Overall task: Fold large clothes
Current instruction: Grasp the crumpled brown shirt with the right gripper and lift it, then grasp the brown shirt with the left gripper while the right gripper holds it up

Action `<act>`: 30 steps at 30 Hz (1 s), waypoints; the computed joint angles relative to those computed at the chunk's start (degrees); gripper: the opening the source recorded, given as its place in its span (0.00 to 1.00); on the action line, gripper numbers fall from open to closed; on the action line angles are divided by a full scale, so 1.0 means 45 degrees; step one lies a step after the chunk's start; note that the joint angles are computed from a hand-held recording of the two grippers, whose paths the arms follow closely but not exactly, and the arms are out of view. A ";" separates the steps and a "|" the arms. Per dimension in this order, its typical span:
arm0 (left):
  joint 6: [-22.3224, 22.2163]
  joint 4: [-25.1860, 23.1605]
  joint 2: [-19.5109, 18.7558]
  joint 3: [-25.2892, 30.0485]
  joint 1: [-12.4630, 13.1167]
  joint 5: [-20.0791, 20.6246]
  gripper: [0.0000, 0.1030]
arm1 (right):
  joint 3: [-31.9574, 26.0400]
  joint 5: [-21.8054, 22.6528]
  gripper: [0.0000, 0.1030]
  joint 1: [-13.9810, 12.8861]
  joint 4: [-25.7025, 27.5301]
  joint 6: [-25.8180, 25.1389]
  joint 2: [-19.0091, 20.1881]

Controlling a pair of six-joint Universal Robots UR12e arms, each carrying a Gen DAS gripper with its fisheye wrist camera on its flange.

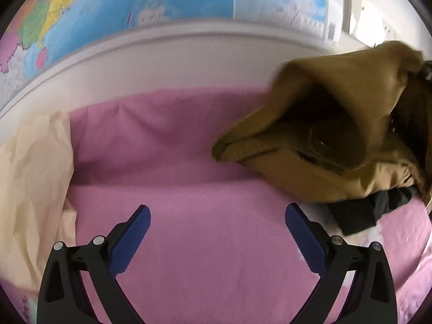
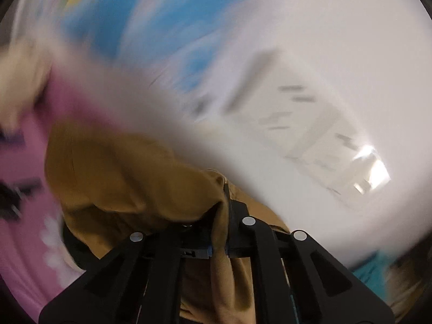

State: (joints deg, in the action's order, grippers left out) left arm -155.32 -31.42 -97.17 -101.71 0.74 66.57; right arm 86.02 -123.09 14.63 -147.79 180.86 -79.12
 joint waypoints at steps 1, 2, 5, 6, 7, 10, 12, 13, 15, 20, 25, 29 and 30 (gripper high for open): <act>0.0149 -0.0106 -0.0040 0.0091 0.0070 -0.0458 0.94 | 0.0119 0.0066 0.05 -0.0073 -0.0191 0.0464 -0.0252; 0.0427 -0.0345 -0.0060 0.0182 0.0193 -0.1275 0.94 | 0.0289 0.0097 0.05 -0.0147 -0.0465 0.0801 -0.0544; 0.1852 -0.1133 0.0013 0.0294 0.0412 -0.3531 0.94 | 0.0892 0.0046 0.04 -0.0339 -0.1011 0.1135 -0.1328; 0.2848 -0.1668 0.0090 0.0277 0.0520 -0.4661 0.94 | 0.0956 0.0072 0.04 -0.0353 -0.1100 0.1307 -0.1505; 0.3376 -0.1669 0.0142 0.0175 0.0556 -0.5259 0.94 | 0.1042 0.0162 0.04 -0.0469 -0.0993 0.1393 -0.1776; 0.4006 -0.0576 0.0187 -0.0206 0.0504 -0.6120 0.94 | 0.1500 0.0195 0.04 -0.0509 -0.1273 0.1576 -0.2182; 0.4198 0.0057 0.0025 -0.0264 0.0286 -0.5676 0.94 | 0.1992 0.0416 0.04 -0.0631 -0.1479 0.1825 -0.2705; 0.4133 0.0411 -0.0113 -0.0243 0.0154 -0.5298 0.94 | 0.2165 0.0568 0.04 -0.0688 -0.1630 0.2089 -0.2860; 0.3915 0.0632 -0.0323 -0.0105 0.0033 -0.4977 0.94 | 0.2680 0.0523 0.04 -0.0707 -0.2153 0.2245 -0.3176; 0.4377 -0.0222 -0.0684 0.0654 -0.0337 -0.5230 0.08 | 0.3002 0.0269 0.04 -0.0876 -0.2472 0.2599 -0.3612; 0.3178 0.1564 -0.0531 0.0995 -0.0489 -0.5480 0.05 | 0.2913 -0.1147 0.04 -0.0437 -0.2943 0.2439 -0.4215; 0.1825 0.2017 -0.0386 0.1776 -0.0263 -0.6687 0.03 | 0.2511 -0.2504 0.04 0.0359 -0.3925 0.1549 -0.4520; 0.1675 0.1971 -0.0310 0.1972 -0.0275 -0.7032 0.03 | 0.2429 -0.2801 0.04 0.0548 -0.4129 0.1392 -0.4553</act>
